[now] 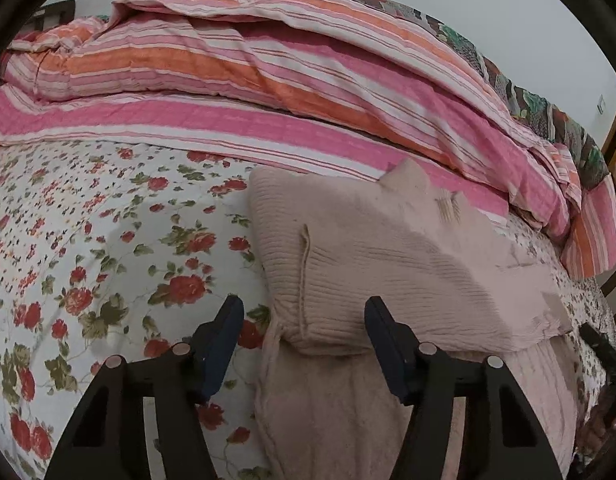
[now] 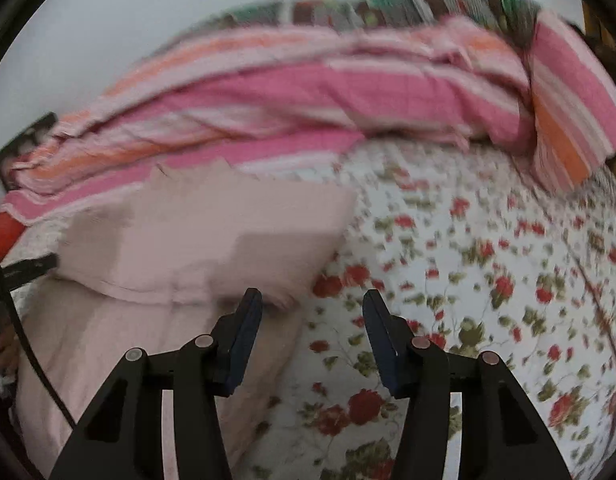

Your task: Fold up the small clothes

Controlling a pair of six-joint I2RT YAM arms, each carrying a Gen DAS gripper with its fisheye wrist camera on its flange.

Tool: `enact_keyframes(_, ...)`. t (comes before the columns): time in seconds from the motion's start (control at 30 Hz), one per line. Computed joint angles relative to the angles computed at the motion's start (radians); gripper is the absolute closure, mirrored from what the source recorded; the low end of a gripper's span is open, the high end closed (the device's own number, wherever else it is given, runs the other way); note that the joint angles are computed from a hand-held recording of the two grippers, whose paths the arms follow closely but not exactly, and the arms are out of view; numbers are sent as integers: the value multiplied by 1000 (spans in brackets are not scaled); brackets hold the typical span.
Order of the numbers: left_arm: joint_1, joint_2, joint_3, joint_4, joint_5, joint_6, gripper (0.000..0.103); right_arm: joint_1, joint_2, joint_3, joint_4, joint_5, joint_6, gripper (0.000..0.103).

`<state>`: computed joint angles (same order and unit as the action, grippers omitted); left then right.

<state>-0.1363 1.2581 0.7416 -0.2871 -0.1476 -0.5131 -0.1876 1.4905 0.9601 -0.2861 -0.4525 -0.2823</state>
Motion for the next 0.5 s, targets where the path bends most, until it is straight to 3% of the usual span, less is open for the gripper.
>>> enact_keyframes(0.07,2,14,10,18,-4,4,45,10,-2,12,12,-12,20,42)
enact_keyframes(0.33,24,119,86,82,42,67,55,109,145,138,-31,110,65,42)
enact_keyframes(0.37,26,144,104,71,45,67,59,114,169,156,-44,124,69,42)
enact_keyframes(0.43,22,173,122,60,33,62,86,119,205,187,-71,136,70,42)
enact_keyframes(0.5,24,160,108,86,35,69,95,118,221,204,-91,136,65,42)
